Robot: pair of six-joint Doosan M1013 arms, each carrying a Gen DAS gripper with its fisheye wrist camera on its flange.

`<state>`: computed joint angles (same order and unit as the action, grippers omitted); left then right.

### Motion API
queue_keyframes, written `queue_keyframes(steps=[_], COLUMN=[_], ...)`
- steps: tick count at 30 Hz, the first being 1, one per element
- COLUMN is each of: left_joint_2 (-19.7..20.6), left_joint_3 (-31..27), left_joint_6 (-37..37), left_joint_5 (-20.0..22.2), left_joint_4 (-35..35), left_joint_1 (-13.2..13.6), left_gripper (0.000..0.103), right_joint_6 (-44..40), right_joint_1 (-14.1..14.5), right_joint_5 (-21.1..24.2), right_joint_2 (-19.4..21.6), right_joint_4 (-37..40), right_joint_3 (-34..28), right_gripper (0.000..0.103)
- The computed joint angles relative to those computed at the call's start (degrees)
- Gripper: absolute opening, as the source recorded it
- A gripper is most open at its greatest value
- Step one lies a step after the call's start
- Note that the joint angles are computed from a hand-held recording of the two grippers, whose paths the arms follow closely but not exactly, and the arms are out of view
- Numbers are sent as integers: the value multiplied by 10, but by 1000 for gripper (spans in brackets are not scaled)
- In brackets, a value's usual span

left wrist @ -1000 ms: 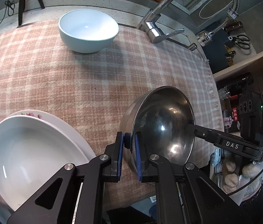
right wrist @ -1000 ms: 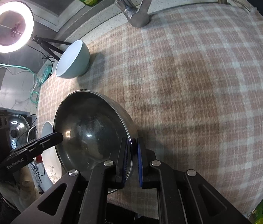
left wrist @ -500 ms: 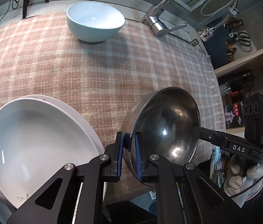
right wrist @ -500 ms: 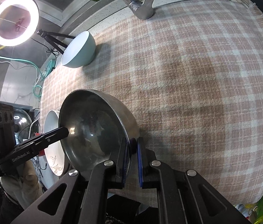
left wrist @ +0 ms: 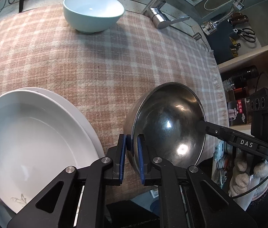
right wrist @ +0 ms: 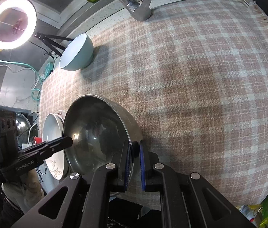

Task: Organize plates and bowls
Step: 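Lift the steel bowl and carry it beside the plate stack with both grippers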

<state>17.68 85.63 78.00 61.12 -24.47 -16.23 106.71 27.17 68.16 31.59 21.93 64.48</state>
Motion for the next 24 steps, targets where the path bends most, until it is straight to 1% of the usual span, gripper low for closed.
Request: queue_keyframes(steps=[8, 12, 16, 19, 22, 24], left_joint_2=[0, -1, -2, -4, -9, -11], left_joint_3=[2, 4, 6, 9, 12, 13], left_joint_6=[-3, -2, 3, -3, -5, -5], left_joint_5=[-2, -6, -8, -14, -26, -30], left_joint_4=[-4, -8, -14, -9, 7, 5], left_joint_1=[2, 3, 5, 4, 2, 3], left_gripper=[10, 10, 12, 12, 12, 12], right_joint_6=[-1, -10, -13, -9, -2, 4], right_joint_1=[-2, -3, 0, 2, 3, 1], right_joint_5=[-9, -10, -9, -13, -22, -29], right_joint_2=[2, 3, 4, 2, -2, -5], right_joint_4=[7, 13, 2, -6, -23, -25], right_joint_3=[2, 1, -3, -2, 0, 3], right_gripper=[9, 12, 12, 22, 23, 23])
